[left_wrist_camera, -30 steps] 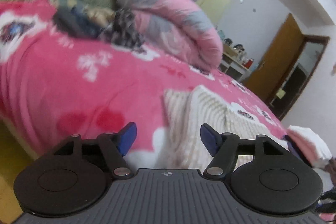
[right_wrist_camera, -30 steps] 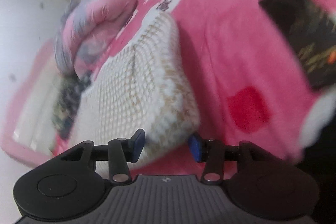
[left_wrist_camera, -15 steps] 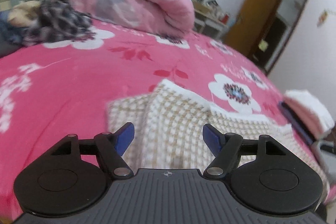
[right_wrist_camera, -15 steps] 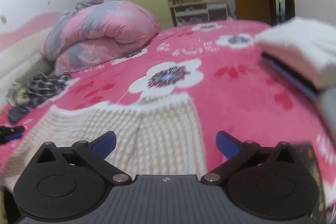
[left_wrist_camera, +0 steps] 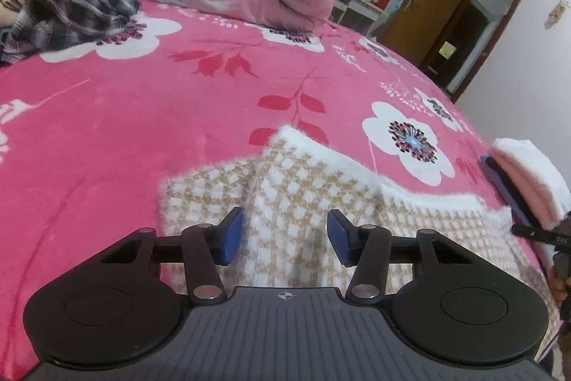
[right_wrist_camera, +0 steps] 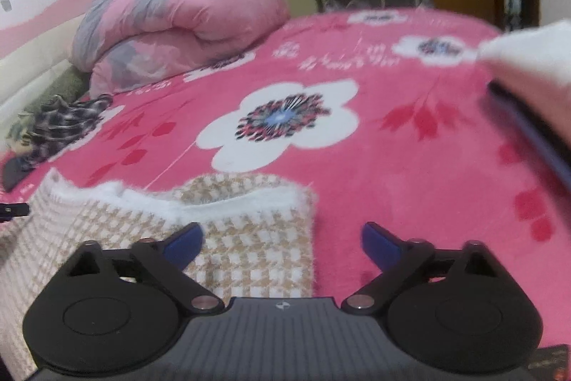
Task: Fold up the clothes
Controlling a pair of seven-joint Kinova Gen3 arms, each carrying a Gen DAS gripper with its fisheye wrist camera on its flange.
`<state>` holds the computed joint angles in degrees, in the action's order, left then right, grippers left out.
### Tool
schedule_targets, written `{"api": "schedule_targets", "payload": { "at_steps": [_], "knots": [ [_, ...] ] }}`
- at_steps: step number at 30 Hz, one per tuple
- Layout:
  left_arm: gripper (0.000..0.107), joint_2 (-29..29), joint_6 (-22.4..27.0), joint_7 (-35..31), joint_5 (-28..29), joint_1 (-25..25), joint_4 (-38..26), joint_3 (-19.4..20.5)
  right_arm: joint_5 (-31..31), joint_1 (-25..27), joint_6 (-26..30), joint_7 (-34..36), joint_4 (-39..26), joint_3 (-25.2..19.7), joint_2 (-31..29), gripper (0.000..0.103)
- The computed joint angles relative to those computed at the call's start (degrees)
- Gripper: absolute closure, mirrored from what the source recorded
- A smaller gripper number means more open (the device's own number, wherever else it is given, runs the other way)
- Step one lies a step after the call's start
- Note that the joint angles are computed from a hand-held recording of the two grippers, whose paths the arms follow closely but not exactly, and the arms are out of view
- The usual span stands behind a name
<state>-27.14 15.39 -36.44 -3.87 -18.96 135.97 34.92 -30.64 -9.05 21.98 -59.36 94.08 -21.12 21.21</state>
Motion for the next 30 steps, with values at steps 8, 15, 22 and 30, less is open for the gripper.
{"api": "schedule_targets", "payload": {
  "at_steps": [8,15,22,30],
  "knots": [
    [0.1,-2.87,-2.09,4.45,2.18,-6.91,1.03,5.95,-0.19,0.6,-3.91,0.88,1.96,-1.42,-0.45,0.085],
    [0.1,-1.75,-7.36,2.99,5.64,-3.95,3.99,3.02,-0.79,1.49,0.33,0.04,-0.43,-1.53,0.89,0.087],
    [0.099,-3.46,-9.49,2.03,8.98,-6.95,5.35,5.71,-5.03,2.93,3.58,-0.8,-1.95,-1.34,2.6,0.075],
    [0.102,-14.19,-6.04,3.64,12.24,-14.1,4.21,12.37,-1.51,0.7,-9.94,-0.16,5.55,-3.25,-3.8,0.096]
  ]
}}
